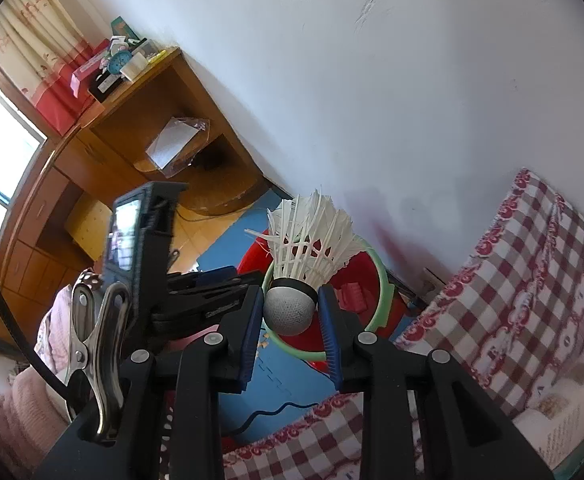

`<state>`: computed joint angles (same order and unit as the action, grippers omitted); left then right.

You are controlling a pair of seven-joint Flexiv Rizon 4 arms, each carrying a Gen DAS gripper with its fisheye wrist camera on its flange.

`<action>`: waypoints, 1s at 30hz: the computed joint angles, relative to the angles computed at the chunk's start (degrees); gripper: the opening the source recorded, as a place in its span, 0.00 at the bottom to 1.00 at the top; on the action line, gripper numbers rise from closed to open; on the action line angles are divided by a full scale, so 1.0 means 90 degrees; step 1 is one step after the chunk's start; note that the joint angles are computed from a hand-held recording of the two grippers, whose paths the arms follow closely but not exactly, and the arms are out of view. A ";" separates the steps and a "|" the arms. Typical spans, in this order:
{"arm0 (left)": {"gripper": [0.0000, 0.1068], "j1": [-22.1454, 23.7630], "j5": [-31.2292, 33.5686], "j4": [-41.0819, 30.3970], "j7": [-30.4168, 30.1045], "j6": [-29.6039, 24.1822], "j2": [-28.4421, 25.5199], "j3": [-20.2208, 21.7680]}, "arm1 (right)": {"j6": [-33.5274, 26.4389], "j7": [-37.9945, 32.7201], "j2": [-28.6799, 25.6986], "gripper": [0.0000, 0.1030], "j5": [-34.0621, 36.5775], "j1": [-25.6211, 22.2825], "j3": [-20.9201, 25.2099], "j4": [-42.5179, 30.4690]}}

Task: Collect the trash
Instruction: 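Move the right gripper over the bucket and open it to drop the shuttlecock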

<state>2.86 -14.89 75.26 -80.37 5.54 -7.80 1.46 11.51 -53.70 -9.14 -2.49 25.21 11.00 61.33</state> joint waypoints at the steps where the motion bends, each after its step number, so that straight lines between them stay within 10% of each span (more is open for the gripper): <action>1: 0.33 0.0017 -0.0008 -0.0004 0.0007 -0.0001 0.0016 0.0014 | 0.0006 -0.0007 -0.0037 0.28 0.0010 0.0007 0.0001 -0.0014; 30: 0.33 0.0236 -0.0033 0.0172 0.0037 -0.0101 0.0306 0.0152 | -0.0051 -0.0011 -0.0650 0.32 -0.0166 0.0180 -0.0083 -0.0193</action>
<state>4.99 -15.18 76.81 -80.03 4.64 -5.05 2.83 11.05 -53.80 -14.99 -3.98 26.83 10.25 59.59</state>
